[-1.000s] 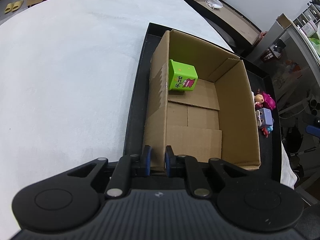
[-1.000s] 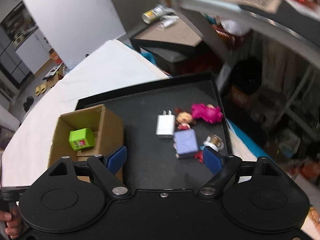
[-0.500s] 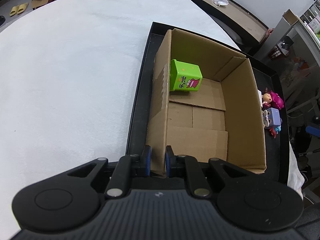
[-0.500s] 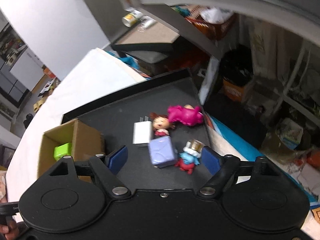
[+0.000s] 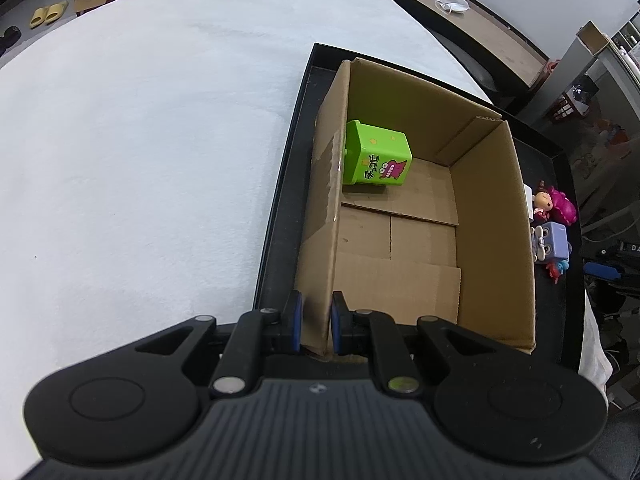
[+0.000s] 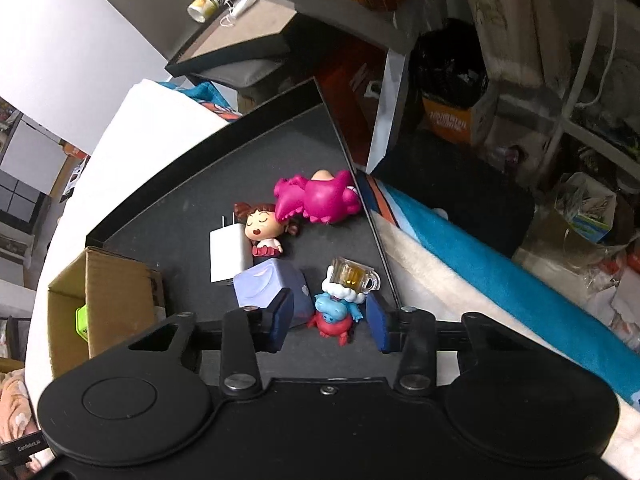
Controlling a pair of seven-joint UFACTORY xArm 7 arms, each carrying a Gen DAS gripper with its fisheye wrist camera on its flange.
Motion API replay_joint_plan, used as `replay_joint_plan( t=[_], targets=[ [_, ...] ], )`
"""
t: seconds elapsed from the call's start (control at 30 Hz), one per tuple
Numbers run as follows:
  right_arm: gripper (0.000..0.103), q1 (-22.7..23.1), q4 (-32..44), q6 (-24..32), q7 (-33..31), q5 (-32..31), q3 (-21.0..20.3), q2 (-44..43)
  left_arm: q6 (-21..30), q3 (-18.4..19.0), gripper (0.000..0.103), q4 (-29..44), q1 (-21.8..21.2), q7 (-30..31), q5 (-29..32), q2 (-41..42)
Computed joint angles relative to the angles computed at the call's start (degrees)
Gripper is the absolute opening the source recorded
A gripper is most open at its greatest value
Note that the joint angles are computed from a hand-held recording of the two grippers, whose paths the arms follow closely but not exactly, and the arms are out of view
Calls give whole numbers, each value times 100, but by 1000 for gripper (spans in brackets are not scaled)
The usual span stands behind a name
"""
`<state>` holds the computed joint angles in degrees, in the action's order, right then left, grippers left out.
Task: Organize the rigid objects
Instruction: 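Move the right gripper back over the red-blue mug figure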
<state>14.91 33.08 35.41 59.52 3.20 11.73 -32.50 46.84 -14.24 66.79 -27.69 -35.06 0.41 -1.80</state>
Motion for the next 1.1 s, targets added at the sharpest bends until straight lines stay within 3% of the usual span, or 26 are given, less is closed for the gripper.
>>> replay_joint_plan(
  t=[0.67, 1.1],
  targets=[
    [38, 80, 316, 243, -351, -84, -49, 726, 25, -4, 14, 8, -15, -159, 127, 7],
    [34, 83, 260, 500, -165, -116, 2, 506, -20, -19, 14, -58, -8, -221, 179, -64]
  ],
)
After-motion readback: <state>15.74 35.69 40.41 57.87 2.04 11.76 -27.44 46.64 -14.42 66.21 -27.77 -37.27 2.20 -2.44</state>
